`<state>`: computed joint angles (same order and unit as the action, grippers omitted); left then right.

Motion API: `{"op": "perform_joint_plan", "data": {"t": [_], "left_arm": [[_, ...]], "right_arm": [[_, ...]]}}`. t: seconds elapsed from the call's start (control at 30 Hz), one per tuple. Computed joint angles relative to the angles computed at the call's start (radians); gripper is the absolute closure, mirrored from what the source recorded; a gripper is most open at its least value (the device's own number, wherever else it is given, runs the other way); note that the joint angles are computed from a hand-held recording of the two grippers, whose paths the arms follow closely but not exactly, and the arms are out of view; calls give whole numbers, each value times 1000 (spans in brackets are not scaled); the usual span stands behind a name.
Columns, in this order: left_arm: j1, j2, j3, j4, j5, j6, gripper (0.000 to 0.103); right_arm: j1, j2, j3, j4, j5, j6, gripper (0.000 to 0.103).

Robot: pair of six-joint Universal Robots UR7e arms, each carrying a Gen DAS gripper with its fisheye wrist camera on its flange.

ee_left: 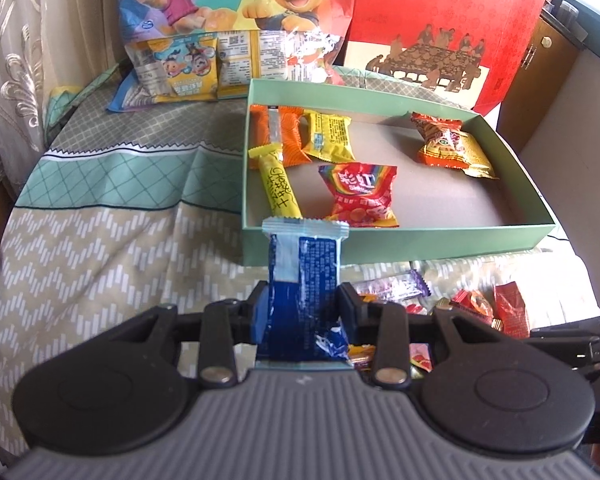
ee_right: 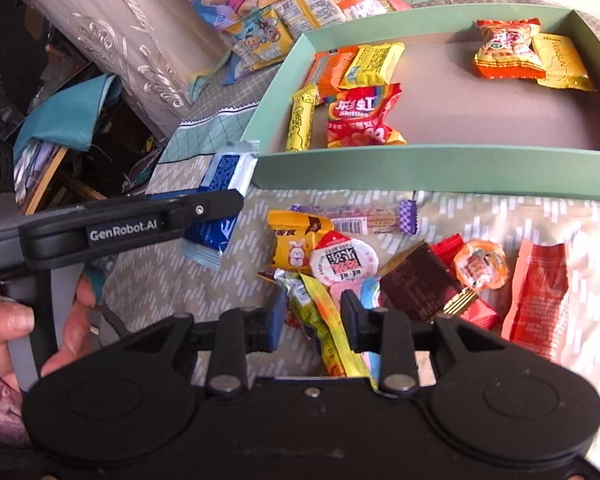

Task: Organize snacks
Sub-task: 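Carry both snacks into the green box and open both grippers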

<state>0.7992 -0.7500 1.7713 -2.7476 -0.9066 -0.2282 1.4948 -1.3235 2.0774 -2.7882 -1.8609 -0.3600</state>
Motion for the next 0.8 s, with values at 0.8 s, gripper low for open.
{"op": "perform_joint_plan", "data": {"t": [0.8], "left_arm": [[2, -22, 7, 11, -1, -14, 67]], "right_arm": [[1, 52, -33, -21, -15, -16, 79]]}}
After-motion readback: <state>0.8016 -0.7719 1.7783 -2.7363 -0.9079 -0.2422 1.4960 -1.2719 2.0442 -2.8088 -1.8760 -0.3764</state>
